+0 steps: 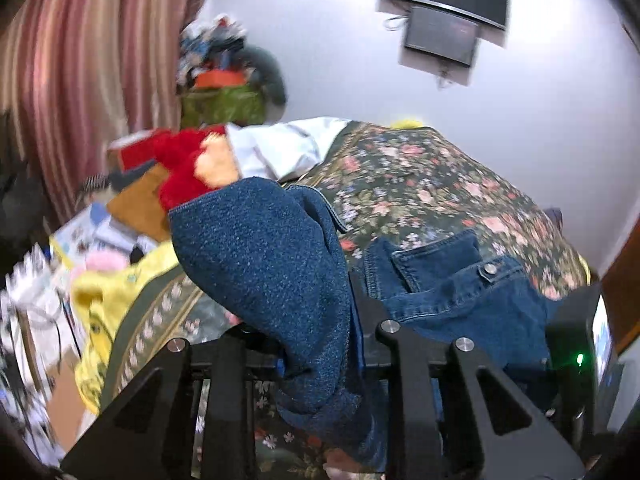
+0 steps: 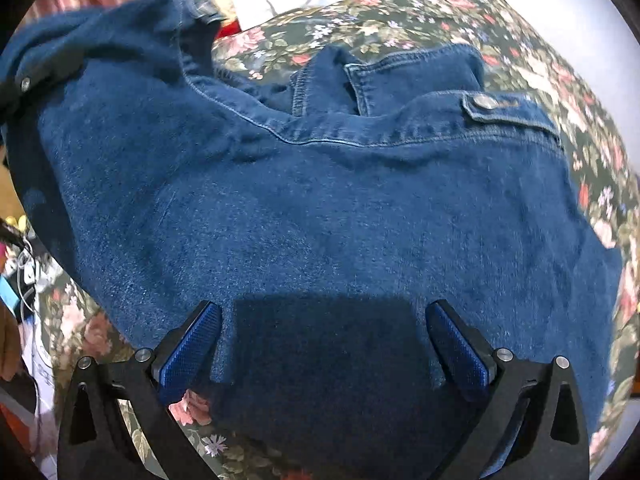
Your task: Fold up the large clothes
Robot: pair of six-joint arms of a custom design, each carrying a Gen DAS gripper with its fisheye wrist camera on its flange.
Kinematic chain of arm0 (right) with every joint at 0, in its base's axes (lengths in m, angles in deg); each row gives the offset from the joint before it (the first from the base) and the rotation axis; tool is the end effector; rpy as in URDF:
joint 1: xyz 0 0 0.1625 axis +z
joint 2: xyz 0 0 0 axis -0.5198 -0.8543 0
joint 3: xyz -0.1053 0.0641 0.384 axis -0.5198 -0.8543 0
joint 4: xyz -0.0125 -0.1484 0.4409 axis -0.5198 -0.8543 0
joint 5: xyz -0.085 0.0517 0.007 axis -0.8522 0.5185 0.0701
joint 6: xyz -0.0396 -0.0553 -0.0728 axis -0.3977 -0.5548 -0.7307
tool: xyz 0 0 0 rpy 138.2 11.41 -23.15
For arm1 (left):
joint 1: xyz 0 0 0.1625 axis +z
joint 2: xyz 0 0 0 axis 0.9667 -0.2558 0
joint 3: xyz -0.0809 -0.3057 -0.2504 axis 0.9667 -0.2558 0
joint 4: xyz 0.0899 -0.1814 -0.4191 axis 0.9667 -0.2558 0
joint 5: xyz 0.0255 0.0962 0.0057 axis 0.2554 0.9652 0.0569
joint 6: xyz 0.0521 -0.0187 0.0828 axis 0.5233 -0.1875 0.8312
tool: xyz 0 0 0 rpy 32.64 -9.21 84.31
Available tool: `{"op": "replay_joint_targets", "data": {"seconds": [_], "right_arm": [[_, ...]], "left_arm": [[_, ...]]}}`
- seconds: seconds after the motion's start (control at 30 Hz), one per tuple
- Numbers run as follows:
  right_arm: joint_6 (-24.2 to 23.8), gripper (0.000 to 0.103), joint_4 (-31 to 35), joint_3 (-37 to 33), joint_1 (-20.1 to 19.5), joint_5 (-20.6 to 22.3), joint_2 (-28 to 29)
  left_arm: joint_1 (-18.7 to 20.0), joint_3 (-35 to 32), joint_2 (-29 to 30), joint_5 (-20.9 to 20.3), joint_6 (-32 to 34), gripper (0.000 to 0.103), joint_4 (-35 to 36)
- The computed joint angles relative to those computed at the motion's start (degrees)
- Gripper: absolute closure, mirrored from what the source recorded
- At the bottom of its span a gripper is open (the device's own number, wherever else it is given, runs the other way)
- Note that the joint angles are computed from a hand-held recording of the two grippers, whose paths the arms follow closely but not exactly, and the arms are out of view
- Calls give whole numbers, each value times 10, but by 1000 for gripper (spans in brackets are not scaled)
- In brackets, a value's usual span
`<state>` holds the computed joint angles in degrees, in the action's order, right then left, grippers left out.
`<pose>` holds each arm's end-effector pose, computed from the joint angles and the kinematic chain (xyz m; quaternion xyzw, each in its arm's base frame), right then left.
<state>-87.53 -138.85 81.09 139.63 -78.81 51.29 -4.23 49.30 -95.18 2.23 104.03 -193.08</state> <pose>0.3412 -0.7929 -0.0028 0.1921 -0.9280 0.1129 0.2984 -0.0638 -0.7721 0.3545 0.1813 0.8340 -0.4300 0.2945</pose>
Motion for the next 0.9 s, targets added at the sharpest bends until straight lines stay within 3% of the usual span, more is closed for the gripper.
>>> {"op": "replay_joint_targets", "data": {"seconds": [0.2, 0.27, 0.43, 0.63, 0.83, 0.9], "right_arm": [[98, 9, -76, 136, -37, 149, -129], [134, 9, -115, 185, -40, 134, -175], [129, 9, -203, 298, -36, 44, -277], [172, 9, -255, 415, -44, 2, -391], [201, 9, -249, 460, -51, -16, -428], [198, 9, -248, 465, -52, -11, -433]], "left_arm": [[-30, -7, 14, -22, 68, 81, -15], [-42, -10, 22, -25, 88, 82, -13], [-84, 16, 28, -67, 142, 83, -16], [-121, 93, 14, -116, 192, 87, 18], [-123, 87, 18, -107, 128, 86, 235], [-118, 70, 14, -123, 97, 79, 299]]}}
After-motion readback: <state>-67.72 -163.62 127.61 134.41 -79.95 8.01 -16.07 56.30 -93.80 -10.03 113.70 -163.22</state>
